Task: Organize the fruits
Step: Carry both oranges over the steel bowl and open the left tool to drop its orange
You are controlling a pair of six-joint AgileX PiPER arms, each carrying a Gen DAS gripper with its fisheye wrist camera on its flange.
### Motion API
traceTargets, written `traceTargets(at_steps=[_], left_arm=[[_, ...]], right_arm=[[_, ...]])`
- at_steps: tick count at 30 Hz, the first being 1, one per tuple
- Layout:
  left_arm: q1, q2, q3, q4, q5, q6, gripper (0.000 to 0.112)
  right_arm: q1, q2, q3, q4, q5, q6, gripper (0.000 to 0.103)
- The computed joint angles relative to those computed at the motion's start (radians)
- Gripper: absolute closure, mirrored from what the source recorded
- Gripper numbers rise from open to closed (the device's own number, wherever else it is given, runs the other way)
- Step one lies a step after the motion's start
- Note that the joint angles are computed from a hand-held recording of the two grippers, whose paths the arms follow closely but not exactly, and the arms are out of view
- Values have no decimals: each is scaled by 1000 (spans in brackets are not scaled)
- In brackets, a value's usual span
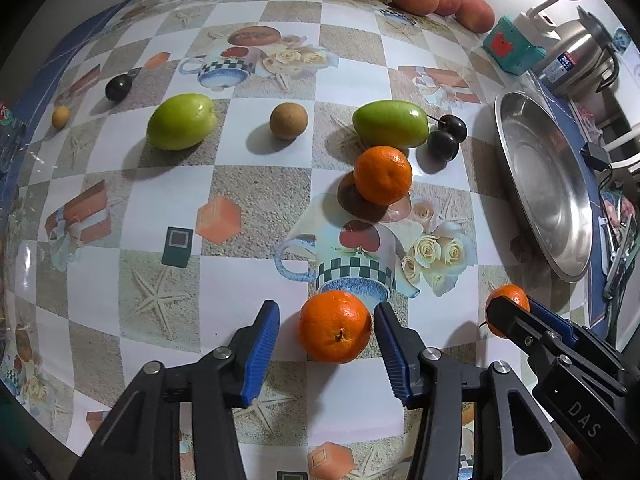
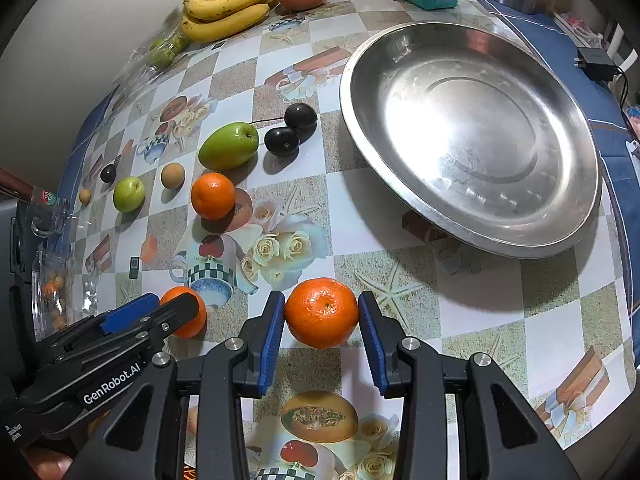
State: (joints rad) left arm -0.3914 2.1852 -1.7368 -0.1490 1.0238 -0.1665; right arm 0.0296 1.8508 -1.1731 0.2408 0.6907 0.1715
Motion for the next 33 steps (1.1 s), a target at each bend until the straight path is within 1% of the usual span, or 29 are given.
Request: traceTargets(at_steps=[5,8,16,23,27,31,33], left_arm=[[-9,12,-16,-8,0,9,71],[-9,14,-21,-7,1,8,72],[7,-15,15,-16,-31,3,72],[41,-74,81,-37,-98,-21,72],[45,-70,57,-39,-88,-40,72],[43,-43,-14,-33,-43,-48,72],[44,-31,-55,-36,-16,-41,72]], right_arm=[[1,2,0,0,0,5,64],[0,2,1,2,0,4,64],[-2,-4,2,10,-1,-1,64],[-2,-22,13,34,-12,-17,64],[-7,-41,20,44,-21,-9,64],[-19,-34,-7,53,-4,9,64],[-23,-27,-30,35,5,40,64]])
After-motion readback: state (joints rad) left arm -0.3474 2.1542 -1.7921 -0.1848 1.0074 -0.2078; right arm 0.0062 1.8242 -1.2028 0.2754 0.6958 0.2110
